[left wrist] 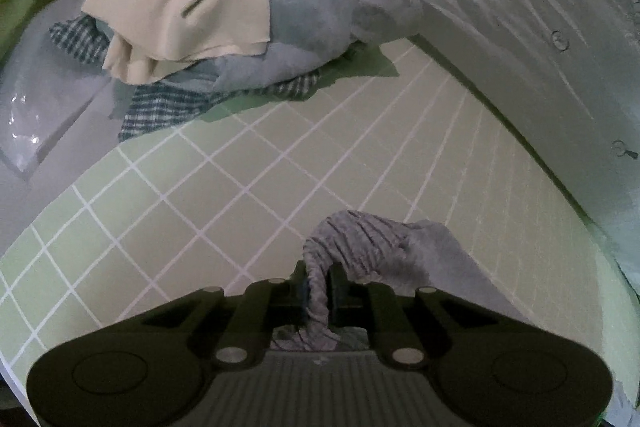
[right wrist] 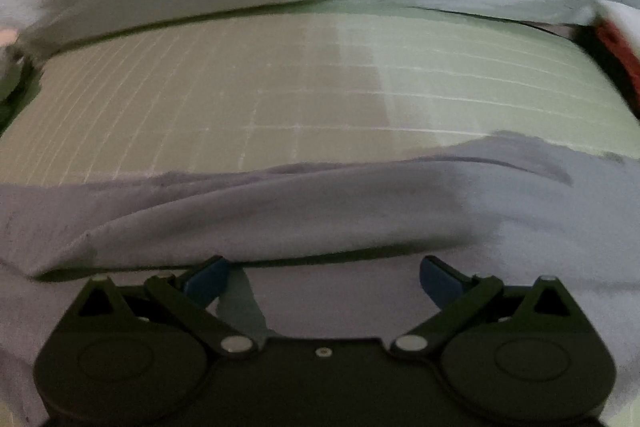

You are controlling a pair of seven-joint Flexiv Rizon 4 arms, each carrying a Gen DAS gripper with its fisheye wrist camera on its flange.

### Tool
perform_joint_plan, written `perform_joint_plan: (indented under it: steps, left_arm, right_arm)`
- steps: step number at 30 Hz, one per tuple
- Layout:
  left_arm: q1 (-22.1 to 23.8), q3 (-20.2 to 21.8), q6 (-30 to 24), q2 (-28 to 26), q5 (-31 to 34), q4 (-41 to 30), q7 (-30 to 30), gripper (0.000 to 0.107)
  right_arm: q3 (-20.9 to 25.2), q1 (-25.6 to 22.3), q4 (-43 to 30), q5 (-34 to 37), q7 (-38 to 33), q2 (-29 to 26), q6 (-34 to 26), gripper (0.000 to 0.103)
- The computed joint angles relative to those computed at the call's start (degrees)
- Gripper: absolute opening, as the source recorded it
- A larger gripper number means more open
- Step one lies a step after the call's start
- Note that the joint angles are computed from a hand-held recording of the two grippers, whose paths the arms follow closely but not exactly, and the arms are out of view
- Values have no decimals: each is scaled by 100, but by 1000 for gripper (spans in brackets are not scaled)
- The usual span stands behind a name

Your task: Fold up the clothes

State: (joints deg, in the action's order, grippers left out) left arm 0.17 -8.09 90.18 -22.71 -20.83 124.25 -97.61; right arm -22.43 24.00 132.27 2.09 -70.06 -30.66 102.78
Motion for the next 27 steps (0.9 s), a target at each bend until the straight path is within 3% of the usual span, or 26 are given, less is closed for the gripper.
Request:
perform_joint_plan:
  steps: [6, 8, 10, 12, 16, 19, 21, 27]
  left_arm:
    - [-245, 321, -230, -141, 139, -191, -152, 20]
    - [-274, 368, -292, -182, 172, -257, -175, 21]
    - [-439, 584, -383, -215, 296, -347, -270, 27]
    - [-666, 884, -504, -227, 478, -430, -455, 39]
    - [-594, 854, -441, -212, 525, -351, -603, 53]
    - [-510, 795, -418, -146, 532, -239, -628, 66]
    - [-479, 775, -409, -98, 532, -171, -642, 76]
    - [-318, 605, -284, 54, 463, 61, -588, 78]
  right_arm:
    - [348, -435, -707, -241, 25, -410, -70, 103]
    - [212, -388, -1045, -175, 241, -643, -131, 103]
    - [160, -409, -1309, -119, 467, -791, -152, 103]
    - [74, -371, -1444, -42, 718, -830, -180, 103]
    - [-565, 369, -917, 119, 743, -671, 81, 103]
    - [-792, 790, -436, 324, 677, -453, 184, 103]
    - [-688, 842, -200, 381, 567, -309, 285, 103]
    - [76, 177, -458, 54, 241, -327, 90, 103]
